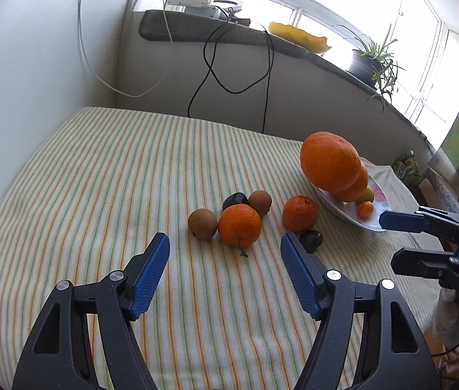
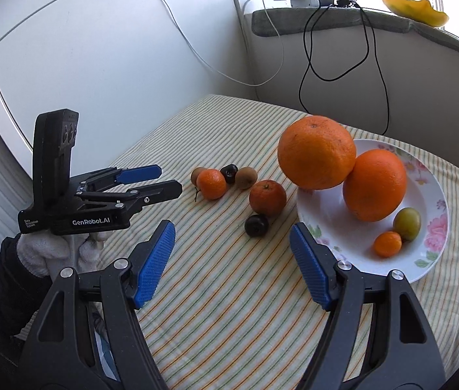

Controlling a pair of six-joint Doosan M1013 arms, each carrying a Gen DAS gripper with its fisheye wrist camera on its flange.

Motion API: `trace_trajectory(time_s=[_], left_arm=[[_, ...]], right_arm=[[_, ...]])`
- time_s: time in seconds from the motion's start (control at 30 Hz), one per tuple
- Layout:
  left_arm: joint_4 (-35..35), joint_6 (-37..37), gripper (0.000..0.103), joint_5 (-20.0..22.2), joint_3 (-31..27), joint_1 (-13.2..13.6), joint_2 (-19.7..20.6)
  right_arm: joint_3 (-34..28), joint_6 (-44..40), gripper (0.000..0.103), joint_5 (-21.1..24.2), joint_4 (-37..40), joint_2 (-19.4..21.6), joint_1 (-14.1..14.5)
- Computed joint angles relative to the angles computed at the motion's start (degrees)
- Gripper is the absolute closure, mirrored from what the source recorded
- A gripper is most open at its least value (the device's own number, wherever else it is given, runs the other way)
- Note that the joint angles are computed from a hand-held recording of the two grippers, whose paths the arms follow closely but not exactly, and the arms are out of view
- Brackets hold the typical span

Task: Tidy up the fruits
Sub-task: 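Move the right tool toward the dark plum while the left tool approaches a tangerine, then grasp the dark plum with the right tool while the left tool grasps the tangerine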

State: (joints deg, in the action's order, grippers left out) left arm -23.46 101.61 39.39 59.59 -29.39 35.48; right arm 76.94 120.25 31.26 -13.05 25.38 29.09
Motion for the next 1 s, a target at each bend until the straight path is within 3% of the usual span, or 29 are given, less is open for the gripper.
trace_trajectory(time_s=[0.13,0.23,0.6,0.67,1.0], left_arm=[[-1.58,1.25,0.042,0.46,-0.41,0.23,0.42],[-2.5,2.23,0.046,0.86,-0.91,0.3,0.84],[-1.35,4.7,0.049,2.3,-3.67,-0.44,2.56],[-0.87,4.85,0.049,2.55,-4.17,-0.55,2.88],[0.38,6.05,0.052,4.7,-6.34,-0.79,4.2]], right_arm=[[-1.17,1.0,0.027,1.86,-0.02,1.32,0.05],[-2.31,0.95,0.039,3.84,1.48,2.36,-0.19],[-6.01,4.05,0.052,8.65,-1.2,5.4,0.08],[-6.83,5.1,0.06,9.73,-2.6,5.9,0.35],[-9.87,8.55,0.06,14.18,-7.36,7.91,0.89]])
